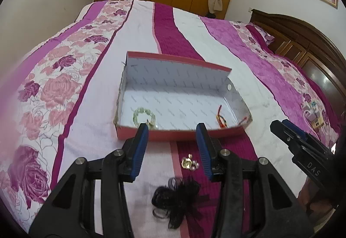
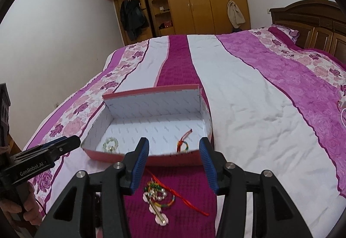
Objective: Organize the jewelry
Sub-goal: 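Grasp the black feathered hair clip with the left tool and lift it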
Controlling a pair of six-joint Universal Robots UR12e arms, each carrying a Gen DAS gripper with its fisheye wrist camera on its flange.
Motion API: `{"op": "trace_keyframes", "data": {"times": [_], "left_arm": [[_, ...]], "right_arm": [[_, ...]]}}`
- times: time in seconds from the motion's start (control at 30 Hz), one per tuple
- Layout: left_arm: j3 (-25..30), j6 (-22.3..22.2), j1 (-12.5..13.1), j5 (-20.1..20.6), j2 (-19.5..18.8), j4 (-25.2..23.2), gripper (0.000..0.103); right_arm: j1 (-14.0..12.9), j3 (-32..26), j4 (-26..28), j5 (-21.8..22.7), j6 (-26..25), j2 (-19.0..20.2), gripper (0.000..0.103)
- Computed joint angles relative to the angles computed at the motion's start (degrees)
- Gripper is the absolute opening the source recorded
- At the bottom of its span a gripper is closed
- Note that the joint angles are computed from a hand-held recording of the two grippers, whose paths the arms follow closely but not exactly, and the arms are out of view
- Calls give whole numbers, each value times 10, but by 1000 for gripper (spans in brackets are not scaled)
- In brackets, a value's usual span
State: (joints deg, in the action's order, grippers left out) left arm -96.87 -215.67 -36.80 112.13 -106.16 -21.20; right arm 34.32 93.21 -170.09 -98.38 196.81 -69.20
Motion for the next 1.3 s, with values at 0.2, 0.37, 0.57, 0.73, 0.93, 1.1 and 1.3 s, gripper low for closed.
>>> {"op": "trace_keyframes", "data": {"times": [0.2,0.37,0.57,0.73,0.93,1.1,1.3], "left_arm": [[-10,-6,-4,-12,7,-16,38],[-20,-13,-7,-22,14,-26,38],[-28,-21,-10,-36,17,-40,38],[-32,-23,-9,-56,17,-42,38],[-29,-14,-12,-78,12,-55,39],[-20,-10,-12,-85,3,-86,49],[-3,9,-19,-53,-13,-123,58]], "right_arm": [[0,18,15,1,7,-14,52],[0,31,28,2,17,-24,52],[0,52,40,2,20,-37,52],[-3,65,51,9,24,-43,52],[-6,72,61,15,32,-45,52],[-7,73,67,20,34,-43,52],[-8,74,75,30,36,-41,52]]}}
